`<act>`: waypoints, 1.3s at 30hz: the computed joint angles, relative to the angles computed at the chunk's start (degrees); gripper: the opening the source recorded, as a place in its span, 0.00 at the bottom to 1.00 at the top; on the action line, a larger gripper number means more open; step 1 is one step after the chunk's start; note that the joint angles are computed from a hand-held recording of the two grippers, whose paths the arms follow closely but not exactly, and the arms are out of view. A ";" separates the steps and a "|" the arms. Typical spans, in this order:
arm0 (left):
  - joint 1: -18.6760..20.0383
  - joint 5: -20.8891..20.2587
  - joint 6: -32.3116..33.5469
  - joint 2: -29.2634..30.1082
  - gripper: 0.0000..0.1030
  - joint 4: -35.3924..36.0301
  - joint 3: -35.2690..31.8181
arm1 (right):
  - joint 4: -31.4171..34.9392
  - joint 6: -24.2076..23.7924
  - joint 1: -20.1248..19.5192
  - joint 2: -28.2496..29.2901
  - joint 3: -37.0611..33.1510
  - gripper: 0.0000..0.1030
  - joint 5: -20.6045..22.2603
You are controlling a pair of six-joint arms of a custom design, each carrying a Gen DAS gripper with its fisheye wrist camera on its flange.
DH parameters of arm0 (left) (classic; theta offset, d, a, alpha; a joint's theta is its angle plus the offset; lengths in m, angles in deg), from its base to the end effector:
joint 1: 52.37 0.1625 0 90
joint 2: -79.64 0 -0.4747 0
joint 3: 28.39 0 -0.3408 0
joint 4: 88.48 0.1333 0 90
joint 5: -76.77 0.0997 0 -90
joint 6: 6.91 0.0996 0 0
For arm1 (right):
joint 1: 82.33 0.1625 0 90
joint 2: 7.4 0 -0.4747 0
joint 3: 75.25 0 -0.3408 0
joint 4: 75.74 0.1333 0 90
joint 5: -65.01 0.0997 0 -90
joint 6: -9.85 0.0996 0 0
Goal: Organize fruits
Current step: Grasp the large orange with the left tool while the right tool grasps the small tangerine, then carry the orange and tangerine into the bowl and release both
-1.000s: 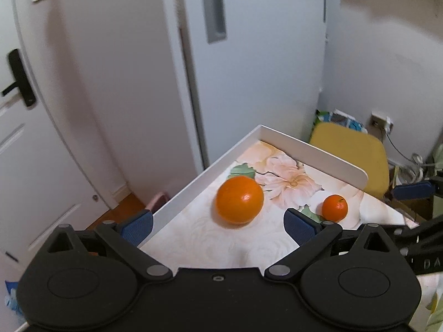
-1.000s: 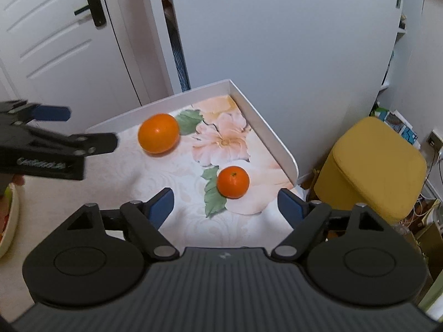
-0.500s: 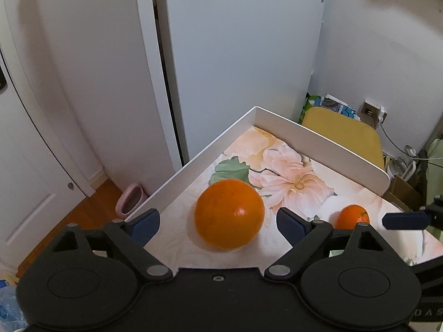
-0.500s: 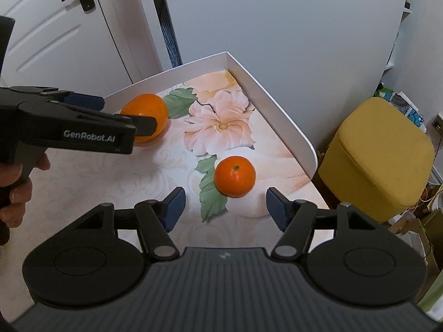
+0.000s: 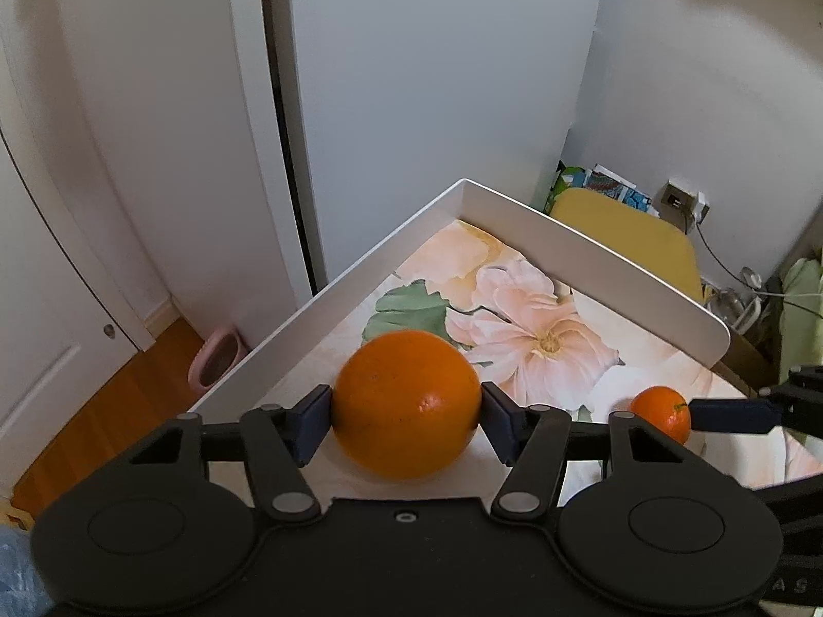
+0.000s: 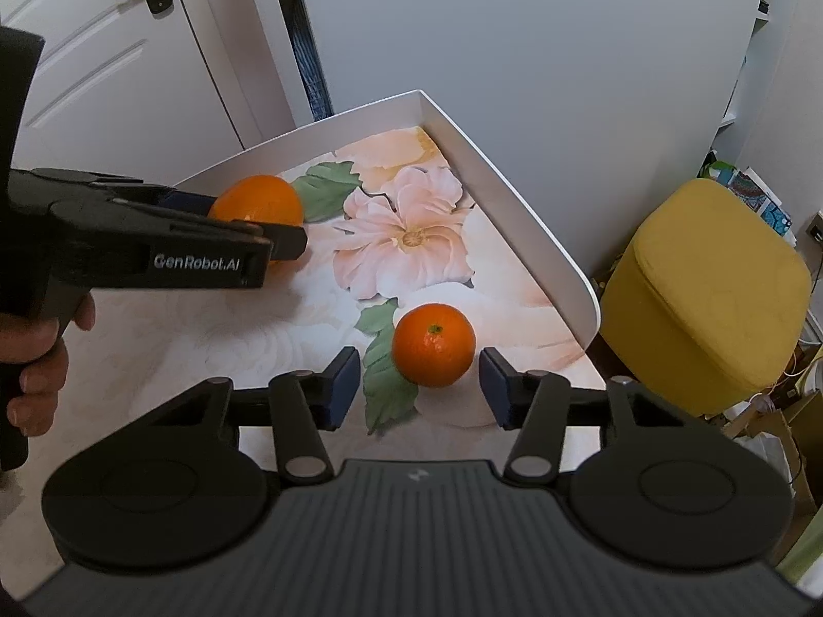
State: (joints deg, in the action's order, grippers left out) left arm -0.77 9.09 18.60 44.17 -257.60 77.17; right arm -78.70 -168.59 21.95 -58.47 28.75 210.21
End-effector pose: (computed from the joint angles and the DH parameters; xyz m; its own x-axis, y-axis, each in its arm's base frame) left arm -0.2483 -0.5887 0.0422 -0.4235 0.8098 -0.4061 0.8818 0.4712 0.0199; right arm 0.1644 -0.4369 0.1522 -0.6882 0.3911 0.6110 -0.1702 0.7317 -0.6601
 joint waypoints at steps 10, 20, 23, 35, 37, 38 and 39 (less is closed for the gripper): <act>-0.52 2.19 0.96 -1.11 0.63 -2.83 2.94 | -1.50 -1.81 -1.29 -0.09 0.19 0.52 -0.32; -1.84 4.83 -1.16 -3.66 0.63 -6.51 7.83 | -3.72 -5.80 -0.71 -1.47 1.42 0.49 -2.00; -2.54 5.69 -2.77 -5.09 0.63 -7.92 9.74 | -3.85 -7.06 0.39 -1.81 1.44 0.49 -2.29; -6.82 12.65 -12.33 -13.96 0.63 -15.68 21.11 | -2.20 -11.27 8.34 -1.16 -0.33 0.49 -3.41; -7.70 14.42 -14.70 -16.15 0.63 -16.68 23.48 | -0.99 -11.81 10.06 -0.29 -1.40 0.49 -3.87; -8.12 15.28 -15.81 -17.17 0.63 -17.06 24.51 | -0.48 -11.93 10.73 0.14 -1.90 0.49 -4.01; -8.52 16.15 -16.82 -18.20 0.63 -17.48 25.54 | 0.15 -12.05 11.59 0.74 -2.59 0.49 -4.29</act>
State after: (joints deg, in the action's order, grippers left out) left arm -9.29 25.23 1.78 25.97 -275.08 102.71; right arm -78.56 -180.64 33.54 -57.74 26.16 205.92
